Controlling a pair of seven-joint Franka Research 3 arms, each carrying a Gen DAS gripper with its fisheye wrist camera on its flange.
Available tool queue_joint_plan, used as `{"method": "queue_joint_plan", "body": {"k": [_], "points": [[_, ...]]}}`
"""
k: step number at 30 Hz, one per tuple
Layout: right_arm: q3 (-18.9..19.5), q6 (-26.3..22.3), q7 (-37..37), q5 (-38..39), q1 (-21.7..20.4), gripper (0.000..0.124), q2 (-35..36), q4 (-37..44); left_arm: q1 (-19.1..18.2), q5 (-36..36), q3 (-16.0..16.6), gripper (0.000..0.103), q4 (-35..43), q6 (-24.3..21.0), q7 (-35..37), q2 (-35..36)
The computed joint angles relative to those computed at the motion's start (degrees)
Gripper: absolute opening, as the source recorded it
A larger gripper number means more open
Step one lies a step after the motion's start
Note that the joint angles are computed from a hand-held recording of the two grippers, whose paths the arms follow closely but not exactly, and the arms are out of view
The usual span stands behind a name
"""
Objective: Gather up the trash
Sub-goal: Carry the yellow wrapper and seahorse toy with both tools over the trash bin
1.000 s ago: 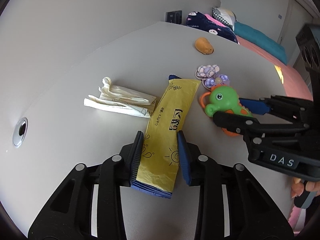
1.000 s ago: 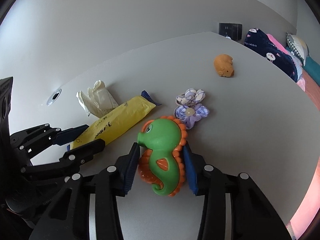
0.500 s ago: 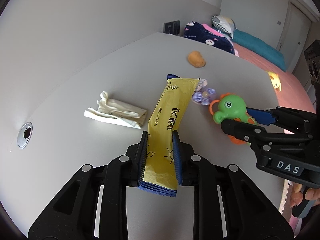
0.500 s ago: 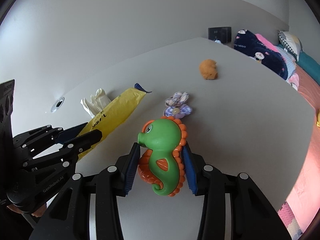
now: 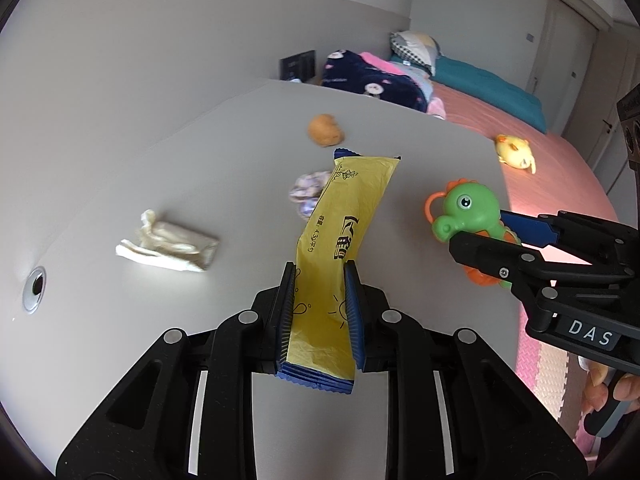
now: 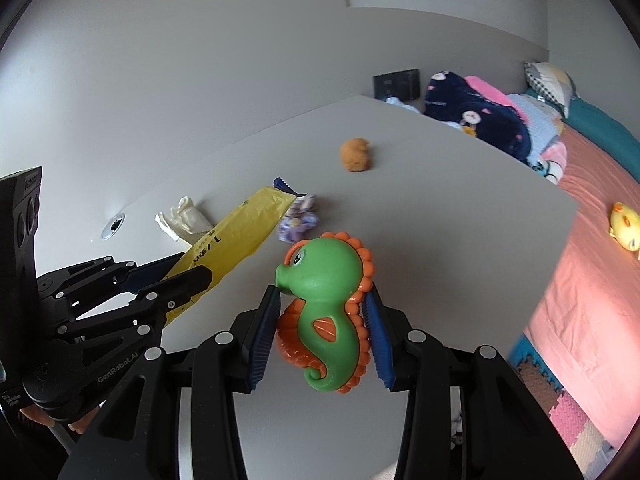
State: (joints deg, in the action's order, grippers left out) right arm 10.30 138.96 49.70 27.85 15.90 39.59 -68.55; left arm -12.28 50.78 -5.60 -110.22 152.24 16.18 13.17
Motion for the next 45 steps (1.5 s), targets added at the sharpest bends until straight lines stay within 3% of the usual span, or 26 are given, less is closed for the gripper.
{"method": "queue_joint_plan", "body": {"k": [28, 45], "points": [[-2.40, 6.20, 0.73, 4.53, -8.49, 0.044, -6.49, -9.22, -8.18, -12.32, 0.27, 0.023, 26.73, -2.52, 21.16, 18.65], [-4.80, 9.39, 4.50, 4.27, -12.48, 0.044, -7.65, -11.31, -13.02, -22.32, -0.68, 0.024, 50.08, -8.78, 37.64, 33.55]]}}
